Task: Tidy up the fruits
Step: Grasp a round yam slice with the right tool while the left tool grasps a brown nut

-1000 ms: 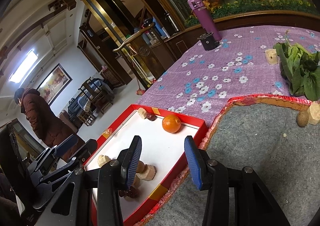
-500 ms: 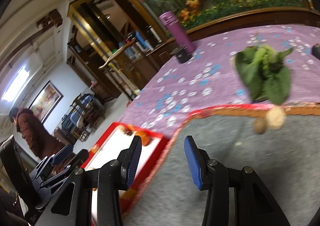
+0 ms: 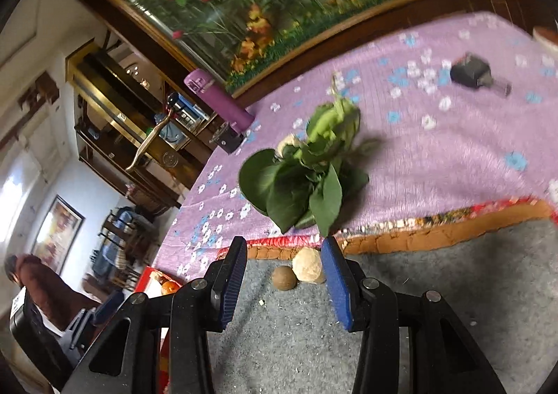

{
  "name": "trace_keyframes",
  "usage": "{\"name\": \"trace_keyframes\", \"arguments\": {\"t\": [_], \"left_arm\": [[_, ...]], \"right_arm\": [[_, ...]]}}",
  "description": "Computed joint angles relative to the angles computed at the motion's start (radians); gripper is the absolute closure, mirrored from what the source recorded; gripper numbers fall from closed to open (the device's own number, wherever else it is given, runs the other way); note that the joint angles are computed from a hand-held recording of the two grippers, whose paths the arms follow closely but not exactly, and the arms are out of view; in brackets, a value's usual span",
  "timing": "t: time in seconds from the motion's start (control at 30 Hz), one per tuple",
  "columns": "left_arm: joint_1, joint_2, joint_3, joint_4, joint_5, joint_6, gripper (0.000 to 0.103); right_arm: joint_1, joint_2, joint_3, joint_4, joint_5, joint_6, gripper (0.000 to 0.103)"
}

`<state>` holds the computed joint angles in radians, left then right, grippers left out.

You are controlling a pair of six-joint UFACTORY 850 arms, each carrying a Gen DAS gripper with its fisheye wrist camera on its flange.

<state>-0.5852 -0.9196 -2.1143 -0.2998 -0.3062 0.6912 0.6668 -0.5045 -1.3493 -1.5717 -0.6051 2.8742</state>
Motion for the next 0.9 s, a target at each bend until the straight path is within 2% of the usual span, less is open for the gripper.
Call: {"name": "trace_keyframes", "arguments": {"t": [0.07,0.17,0.3,0.47,0.5,0.57,0.6,0.63,0.77,0.87,0.9], "left_arm": [[-0.010,-0.023,-0.037,0.005,-0.032,0.000,0.044],[-0.021,-0.045,-0.070,0.039,-0.056,-0.033,0.044],[-0.024,-0.056,-0.085,0.057,-0.071,-0.055,0.044],[-0.029,-0.068,-0.099,0.074,-0.081,-0.062,0.044],[-0.030,-0.068,-0.100,0.072,-0.081,-0.056,0.044],[-0.033,-0.074,-0.109,0.070,-0.086,-0.044,0.044],[-0.034,-0.076,-0.112,0.069,-0.088,-0.039,0.044],[-0.035,-0.079,-0.118,0.069,-0.090,-0.032,0.044],[-0.039,-0.097,-0.148,0.073,-0.098,-0.020,0.044],[-0.048,-0.122,-0.190,0.065,-0.128,0.008,0.044],[-0.052,-0.132,-0.207,0.060,-0.139,0.022,0.044]], "right_arm": [[-0.017,-0.009,0.000,-0.019,0.052,0.033,0.060],[-0.033,-0.038,-0.035,0.025,0.097,-0.016,0.060],[-0.037,-0.074,-0.087,0.159,0.099,-0.152,0.060],[-0.043,-0.123,-0.170,0.381,0.056,-0.402,0.060],[-0.043,-0.136,-0.199,0.452,0.038,-0.499,0.061],[-0.041,-0.166,-0.260,0.569,-0.020,-0.668,0.066],[-0.039,-0.178,-0.284,0.615,-0.050,-0.737,0.073],[-0.039,-0.189,-0.311,0.679,-0.084,-0.831,0.074],[-0.052,-0.158,-0.288,0.798,-0.049,-0.968,0.074],[-0.063,-0.098,-0.217,0.909,0.021,-1.064,0.075],[-0.069,-0.066,-0.166,0.945,0.075,-1.076,0.075]]}}
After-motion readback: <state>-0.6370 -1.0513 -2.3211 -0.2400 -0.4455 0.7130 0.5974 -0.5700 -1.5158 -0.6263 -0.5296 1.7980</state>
